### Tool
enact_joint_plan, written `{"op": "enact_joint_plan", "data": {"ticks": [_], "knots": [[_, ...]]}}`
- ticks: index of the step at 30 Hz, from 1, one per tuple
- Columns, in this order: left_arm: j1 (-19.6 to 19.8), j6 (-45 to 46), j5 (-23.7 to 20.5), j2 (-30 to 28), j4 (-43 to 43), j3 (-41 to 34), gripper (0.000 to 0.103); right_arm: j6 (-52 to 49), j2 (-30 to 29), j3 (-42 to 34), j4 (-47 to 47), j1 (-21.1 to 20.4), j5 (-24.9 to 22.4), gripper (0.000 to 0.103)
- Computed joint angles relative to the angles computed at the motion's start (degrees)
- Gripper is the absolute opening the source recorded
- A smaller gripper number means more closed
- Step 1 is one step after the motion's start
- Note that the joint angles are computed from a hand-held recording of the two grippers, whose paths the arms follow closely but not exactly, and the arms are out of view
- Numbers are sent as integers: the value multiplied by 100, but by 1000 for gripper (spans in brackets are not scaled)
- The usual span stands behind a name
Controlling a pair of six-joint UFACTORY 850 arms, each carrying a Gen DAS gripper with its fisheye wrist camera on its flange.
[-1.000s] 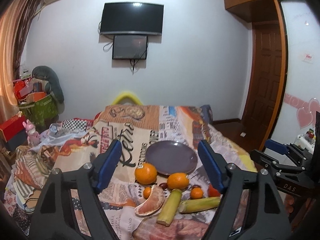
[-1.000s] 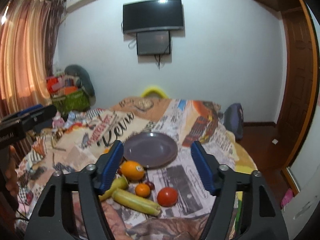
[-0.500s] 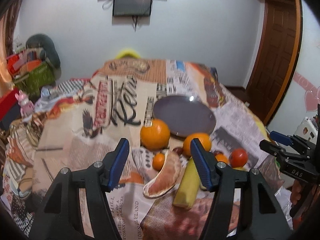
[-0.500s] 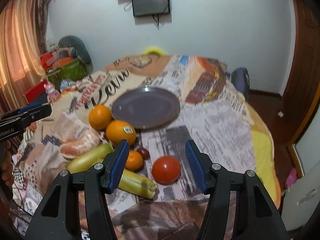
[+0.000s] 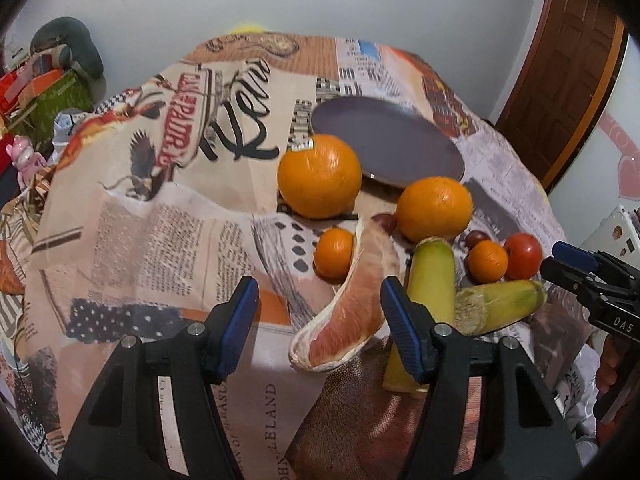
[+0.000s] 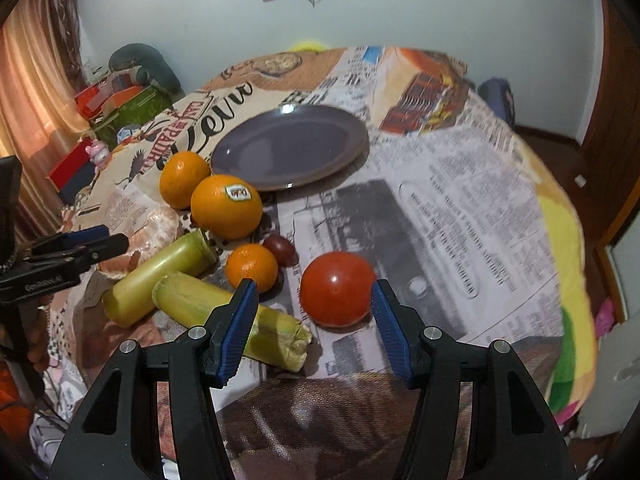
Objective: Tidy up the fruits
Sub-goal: 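Grasp the peeled orange piece with the left tool while the right tool grasps the red tomato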
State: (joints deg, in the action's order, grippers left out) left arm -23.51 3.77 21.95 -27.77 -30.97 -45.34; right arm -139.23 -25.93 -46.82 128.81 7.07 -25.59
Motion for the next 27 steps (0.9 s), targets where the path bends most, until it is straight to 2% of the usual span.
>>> {"op": "enact_joint_plan", "data": {"ticks": [2, 5, 16, 18, 20, 21, 25, 27], "knots": [[3, 145, -21, -102, -167, -86, 63, 159, -86, -60, -139, 5, 29, 55], [51, -190, -82, -193, 203, -184, 63, 444, -186, -141, -354, 4, 42, 55], [122, -830, -503, -548, 1152, -650, 63, 109, -316, -293, 52, 6, 183, 56], [140, -1050, -502, -547, 1393, -638, 60, 97, -341, -325, 72, 0, 220, 56], [184, -1552, -416, -487, 1929, -545, 48, 60, -375, -356, 113, -10, 258, 56], [213, -1841, -366, -439, 2221, -483, 45, 59, -391, -370, 118, -17, 273, 56], [231, -2019, -296, -285, 2307, -281, 34, 221, -444, -415, -4, -66, 290, 56], [232, -2019, -271, -185, 2241, -163, 33, 276, -458, -430, -60, -76, 292, 56]]}}
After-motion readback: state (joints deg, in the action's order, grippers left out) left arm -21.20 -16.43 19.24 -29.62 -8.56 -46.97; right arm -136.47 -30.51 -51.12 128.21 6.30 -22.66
